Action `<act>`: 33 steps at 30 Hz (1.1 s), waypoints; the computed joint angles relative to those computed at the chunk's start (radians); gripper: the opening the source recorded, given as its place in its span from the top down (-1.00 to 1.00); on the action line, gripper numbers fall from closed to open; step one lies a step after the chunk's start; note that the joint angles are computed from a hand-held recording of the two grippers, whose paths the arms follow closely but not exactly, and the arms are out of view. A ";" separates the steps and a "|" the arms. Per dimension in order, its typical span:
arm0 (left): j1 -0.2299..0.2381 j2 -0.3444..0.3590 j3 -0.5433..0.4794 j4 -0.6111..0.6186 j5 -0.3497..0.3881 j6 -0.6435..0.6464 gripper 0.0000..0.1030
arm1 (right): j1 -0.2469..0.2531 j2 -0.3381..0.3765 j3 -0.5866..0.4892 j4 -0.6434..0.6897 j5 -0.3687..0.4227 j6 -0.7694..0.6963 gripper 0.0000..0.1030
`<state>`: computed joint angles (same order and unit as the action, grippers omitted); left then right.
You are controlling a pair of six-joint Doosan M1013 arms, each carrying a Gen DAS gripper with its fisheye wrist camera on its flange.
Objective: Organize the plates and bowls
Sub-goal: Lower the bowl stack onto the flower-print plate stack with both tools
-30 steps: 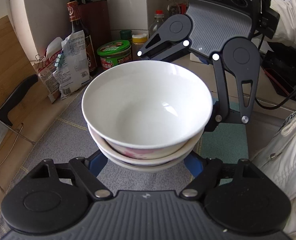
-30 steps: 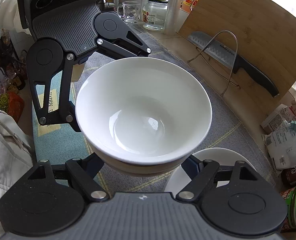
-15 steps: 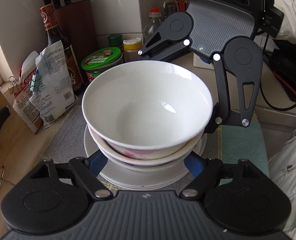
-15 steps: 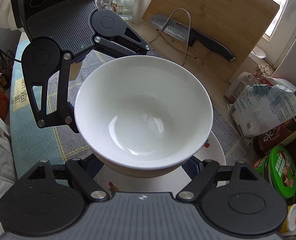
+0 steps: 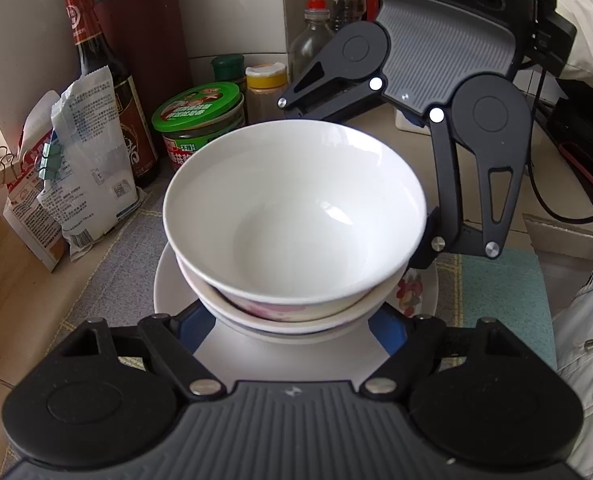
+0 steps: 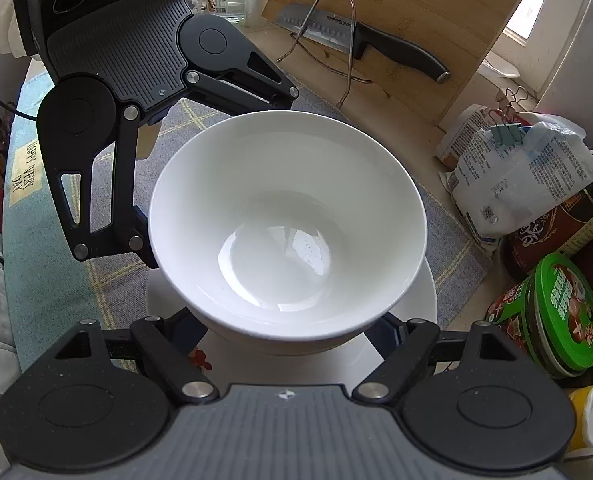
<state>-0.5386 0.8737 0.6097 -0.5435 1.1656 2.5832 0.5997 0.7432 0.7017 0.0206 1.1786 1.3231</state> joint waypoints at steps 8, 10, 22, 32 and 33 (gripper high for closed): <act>0.000 0.015 -0.027 -0.008 0.017 -0.014 -0.60 | -0.006 0.005 -0.007 0.011 0.011 0.002 -0.69; 0.000 0.017 -0.031 -0.009 0.019 -0.017 -0.60 | -0.008 0.003 -0.004 0.016 0.010 0.006 -0.69; -0.001 -0.007 0.022 -0.012 -0.047 -0.015 -0.64 | -0.008 -0.015 0.032 0.007 -0.034 0.033 -0.71; -0.005 -0.153 0.300 -0.063 -0.353 0.017 -0.93 | 0.012 -0.036 0.070 -0.047 -0.085 0.125 -1.00; -0.004 -0.170 0.332 -0.081 -0.390 0.021 -0.93 | 0.021 -0.041 0.076 -0.081 -0.089 0.164 -1.00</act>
